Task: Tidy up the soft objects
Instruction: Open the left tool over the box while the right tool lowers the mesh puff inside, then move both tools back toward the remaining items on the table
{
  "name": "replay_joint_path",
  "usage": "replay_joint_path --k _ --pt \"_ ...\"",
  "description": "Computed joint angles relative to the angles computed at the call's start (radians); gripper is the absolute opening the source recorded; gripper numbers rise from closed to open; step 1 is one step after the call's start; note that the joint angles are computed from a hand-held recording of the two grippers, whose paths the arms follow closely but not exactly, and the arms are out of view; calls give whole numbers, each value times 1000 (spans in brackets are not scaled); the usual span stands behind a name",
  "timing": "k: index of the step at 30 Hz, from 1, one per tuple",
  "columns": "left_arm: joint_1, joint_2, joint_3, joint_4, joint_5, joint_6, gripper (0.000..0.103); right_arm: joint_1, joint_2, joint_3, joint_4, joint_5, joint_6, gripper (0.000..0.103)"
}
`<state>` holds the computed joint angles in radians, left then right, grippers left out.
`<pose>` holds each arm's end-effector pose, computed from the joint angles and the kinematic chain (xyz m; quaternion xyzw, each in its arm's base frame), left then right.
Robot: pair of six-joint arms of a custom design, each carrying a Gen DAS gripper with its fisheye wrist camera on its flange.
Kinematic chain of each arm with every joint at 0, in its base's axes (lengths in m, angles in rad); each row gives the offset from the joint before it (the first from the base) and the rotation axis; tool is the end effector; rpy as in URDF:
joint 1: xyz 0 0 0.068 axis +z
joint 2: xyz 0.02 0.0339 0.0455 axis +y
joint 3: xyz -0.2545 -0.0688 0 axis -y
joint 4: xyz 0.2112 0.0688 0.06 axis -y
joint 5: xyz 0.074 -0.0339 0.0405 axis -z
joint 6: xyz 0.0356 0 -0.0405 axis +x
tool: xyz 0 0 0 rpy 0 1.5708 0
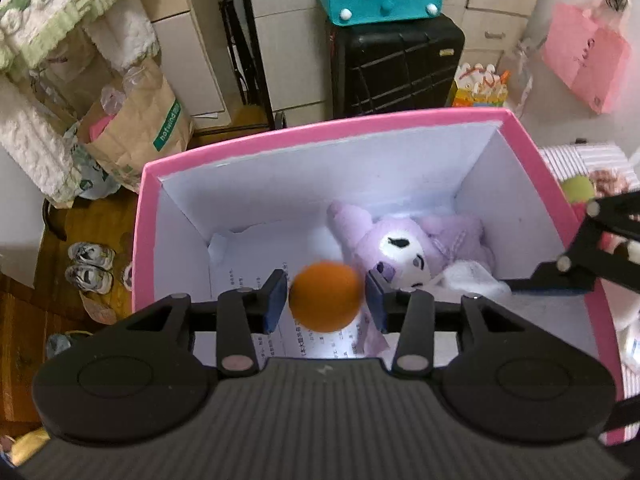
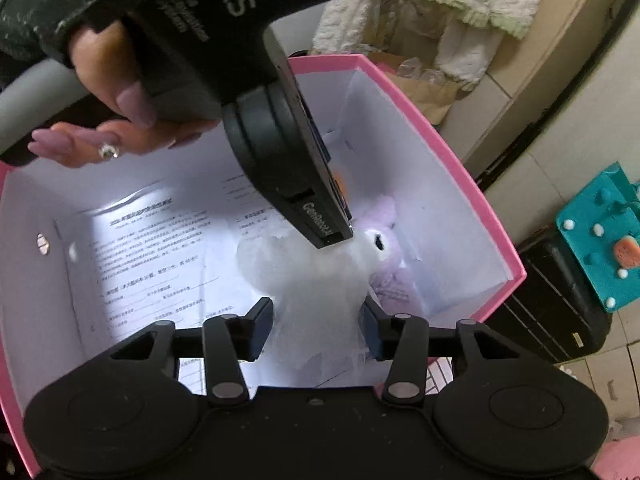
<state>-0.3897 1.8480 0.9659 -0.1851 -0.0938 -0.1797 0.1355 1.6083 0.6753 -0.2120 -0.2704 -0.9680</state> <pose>0.3001 -0.1196 0.1375 0.0898 0.9633 -0.0263 0.2516 0.2447 0.0430 0.1352 -0.5319 0.8099 0.0358 0.2448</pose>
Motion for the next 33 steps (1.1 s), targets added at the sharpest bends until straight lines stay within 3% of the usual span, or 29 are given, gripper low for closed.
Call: replay_joint_path --k 1,4,10,18,27,33 --pt "3 -1 -5 15 3 -6 56 -2 -13 -14 19 1 10 53" --pt "11 -19 -40 70 21 -29 60 -10 -49 -48 57 -2 36 54" --pt "0 -92 -97 73 25 -17 60 -30 -138 -129 137 -10 82 53" --pt "-40 -288 -180 -21 -17 -26 63 -106 -244 -125 -11 -112 95 55" --pt "-149 -547 -232 -266 -105 -84 67 -258 -463 -124 -324 -254 33 55" --pt "-293 -743 -220 -482 -203 -184 71 -433 -596 -62 -640 -361 -129 55"
